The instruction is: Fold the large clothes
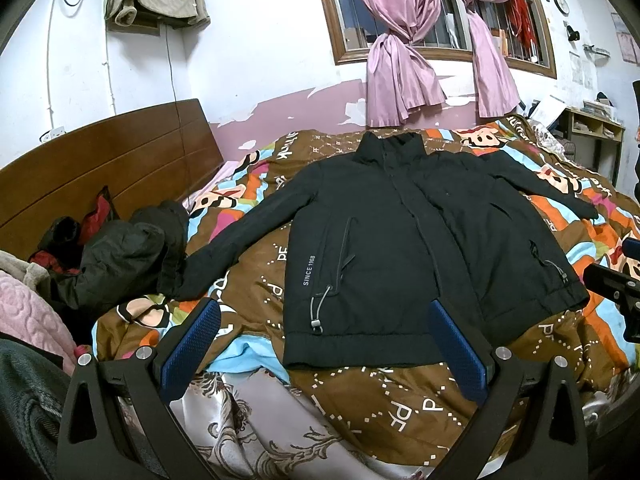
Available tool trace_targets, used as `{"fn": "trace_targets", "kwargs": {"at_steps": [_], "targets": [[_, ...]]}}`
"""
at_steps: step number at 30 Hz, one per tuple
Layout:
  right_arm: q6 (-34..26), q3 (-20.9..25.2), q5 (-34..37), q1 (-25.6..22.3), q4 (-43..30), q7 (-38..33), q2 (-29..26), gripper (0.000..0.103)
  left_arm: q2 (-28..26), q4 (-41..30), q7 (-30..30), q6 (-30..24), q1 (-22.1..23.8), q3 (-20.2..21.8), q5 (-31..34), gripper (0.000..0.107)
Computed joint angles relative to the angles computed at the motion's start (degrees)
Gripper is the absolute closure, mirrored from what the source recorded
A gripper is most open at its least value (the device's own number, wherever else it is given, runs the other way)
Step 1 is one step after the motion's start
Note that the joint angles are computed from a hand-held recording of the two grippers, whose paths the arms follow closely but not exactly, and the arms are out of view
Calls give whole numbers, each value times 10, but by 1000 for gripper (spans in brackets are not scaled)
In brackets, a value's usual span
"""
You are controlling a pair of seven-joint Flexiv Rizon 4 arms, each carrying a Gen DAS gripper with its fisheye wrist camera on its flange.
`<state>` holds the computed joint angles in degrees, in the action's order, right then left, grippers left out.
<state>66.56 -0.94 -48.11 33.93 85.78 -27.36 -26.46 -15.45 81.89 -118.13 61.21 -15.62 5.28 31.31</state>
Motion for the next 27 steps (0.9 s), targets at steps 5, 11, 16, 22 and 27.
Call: {"fn": "trace_targets", "kwargs": {"at_steps": [5,11,16,22,27], "targets": [[-3,1,3,0,0,-4,1,0,9,12,6,1,6,-1,-4,6],[-18,-3,-4,3,0,1,2,0,3,7,21,-21,11,-4,-12,6],[-54,-9,-35,8,-3,6,3,0,-6,-16,34,-70,6,-11,-22,6],[-98,-3,-39,8,-36,-18,-6,0,-19,-63,43,-87,-13,-5,20,6],[-124,-12,-61,12,-60,-24,-9,0,-37,-106,68,-94,-10,-9,7,6]]}}
